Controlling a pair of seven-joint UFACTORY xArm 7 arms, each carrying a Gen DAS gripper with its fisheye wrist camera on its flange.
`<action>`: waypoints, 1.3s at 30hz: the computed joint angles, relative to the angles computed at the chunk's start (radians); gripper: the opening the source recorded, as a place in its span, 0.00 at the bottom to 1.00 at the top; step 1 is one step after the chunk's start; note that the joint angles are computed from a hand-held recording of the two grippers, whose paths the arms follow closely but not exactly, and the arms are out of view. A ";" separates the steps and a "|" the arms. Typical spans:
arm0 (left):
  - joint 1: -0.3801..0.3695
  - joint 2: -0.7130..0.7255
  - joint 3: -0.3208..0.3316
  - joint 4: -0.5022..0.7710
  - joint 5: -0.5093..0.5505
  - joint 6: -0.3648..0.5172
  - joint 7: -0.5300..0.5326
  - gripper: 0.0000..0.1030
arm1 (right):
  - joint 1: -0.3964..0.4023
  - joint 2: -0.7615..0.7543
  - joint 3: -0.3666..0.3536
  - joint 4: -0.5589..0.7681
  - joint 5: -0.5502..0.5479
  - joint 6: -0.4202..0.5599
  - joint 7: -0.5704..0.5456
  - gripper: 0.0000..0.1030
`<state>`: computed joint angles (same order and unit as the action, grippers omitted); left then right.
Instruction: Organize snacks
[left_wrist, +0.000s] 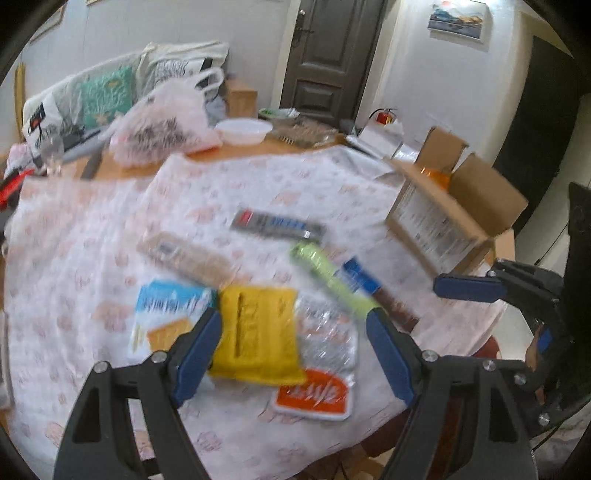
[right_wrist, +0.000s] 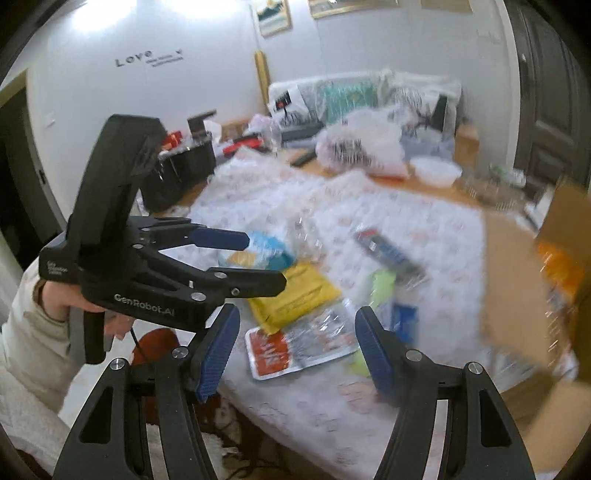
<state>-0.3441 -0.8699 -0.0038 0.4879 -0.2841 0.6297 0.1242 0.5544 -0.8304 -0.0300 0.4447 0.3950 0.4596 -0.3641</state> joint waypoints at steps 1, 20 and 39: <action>-0.010 -0.010 0.027 -0.022 -0.010 0.000 0.021 0.76 | 0.004 0.023 0.009 -0.009 0.010 -0.016 0.015 0.60; -0.018 -0.053 0.109 -0.080 -0.100 0.016 0.169 0.56 | 0.021 0.166 0.058 -0.064 -0.023 -0.117 0.234 0.58; -0.002 0.076 0.108 -0.044 -0.157 -0.018 0.241 0.77 | -0.358 0.295 0.516 -0.020 -0.450 -0.264 0.805 0.97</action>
